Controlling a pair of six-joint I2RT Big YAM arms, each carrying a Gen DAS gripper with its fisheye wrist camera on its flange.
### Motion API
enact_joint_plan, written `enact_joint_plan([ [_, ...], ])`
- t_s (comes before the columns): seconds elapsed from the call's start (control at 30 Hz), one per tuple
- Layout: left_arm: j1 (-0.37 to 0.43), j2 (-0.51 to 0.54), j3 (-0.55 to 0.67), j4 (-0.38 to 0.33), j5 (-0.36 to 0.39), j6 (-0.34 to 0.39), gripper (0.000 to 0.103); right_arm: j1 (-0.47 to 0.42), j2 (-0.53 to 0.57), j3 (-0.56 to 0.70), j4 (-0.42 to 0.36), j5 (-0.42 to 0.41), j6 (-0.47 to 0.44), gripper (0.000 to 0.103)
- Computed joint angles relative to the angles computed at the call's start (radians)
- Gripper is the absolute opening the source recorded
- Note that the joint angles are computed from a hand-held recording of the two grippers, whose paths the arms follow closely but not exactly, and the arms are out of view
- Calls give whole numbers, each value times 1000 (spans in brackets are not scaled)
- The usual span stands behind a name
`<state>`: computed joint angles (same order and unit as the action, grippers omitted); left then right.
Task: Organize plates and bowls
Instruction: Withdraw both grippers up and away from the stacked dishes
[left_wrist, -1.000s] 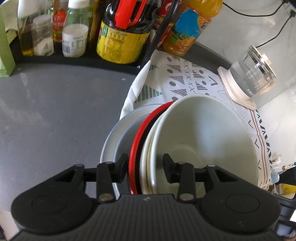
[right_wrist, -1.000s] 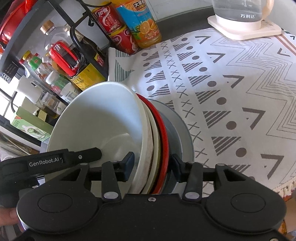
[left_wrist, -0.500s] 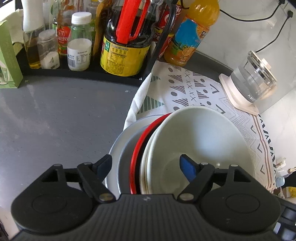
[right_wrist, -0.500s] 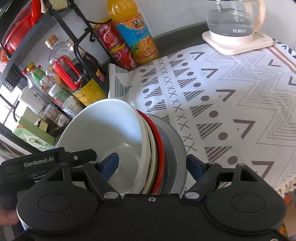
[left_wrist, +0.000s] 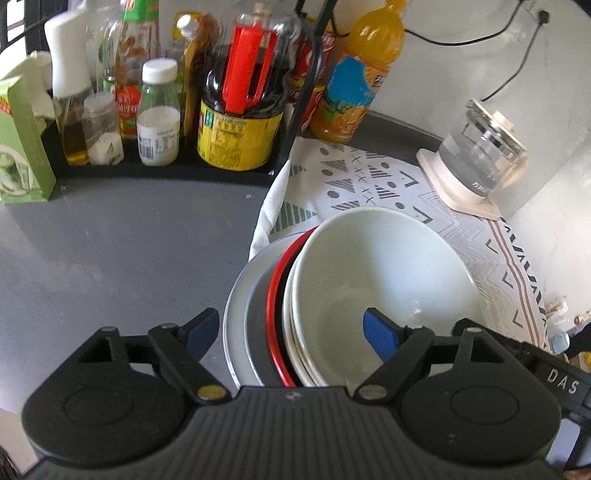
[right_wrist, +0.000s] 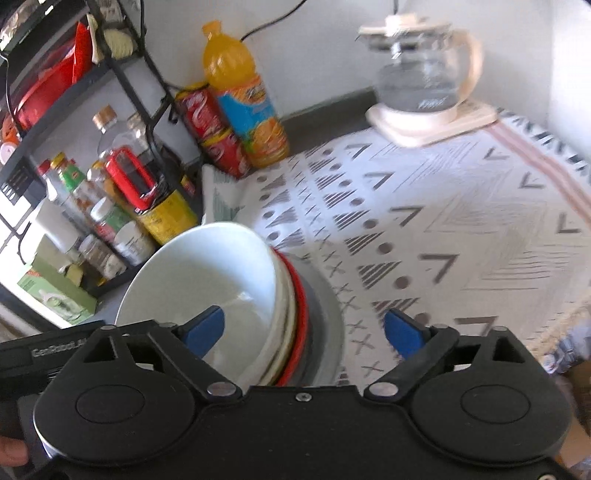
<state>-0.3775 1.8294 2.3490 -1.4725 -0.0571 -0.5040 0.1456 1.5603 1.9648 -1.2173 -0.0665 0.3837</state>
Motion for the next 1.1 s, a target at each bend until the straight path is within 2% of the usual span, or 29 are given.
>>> enact_joint_plan([
  [0.17,-8,-25,-10,7,-10,63,89,-11,-62,-48,30,33,23,98],
  [0.23,-11,-33,-14,9,-8,64,89,-12,-89,-69,47,52,9,98],
  [0.33,-18,-61,-44,43,-13,62,96,-17,-120,-98,62,70,-1,98],
  [0.5,-40,-92,-69,75,-30,112,98,-26,-176,-150,78,112,-3,99],
  [0.63,-61,-134,-106,101,-47,120,103,-37,-232,-192,96,126,-16,103],
  [0.83,-102,-218,-189,134,-93,132,103,-45,-311,-228,59,132,-48,103],
  [0.93,-127,-242,-196,103,-121,138,103,-49,-357,-251,40,119,-48,103],
  [1.1,-165,-306,-250,92,-150,127,103,-42,-425,-295,21,134,-36,103],
])
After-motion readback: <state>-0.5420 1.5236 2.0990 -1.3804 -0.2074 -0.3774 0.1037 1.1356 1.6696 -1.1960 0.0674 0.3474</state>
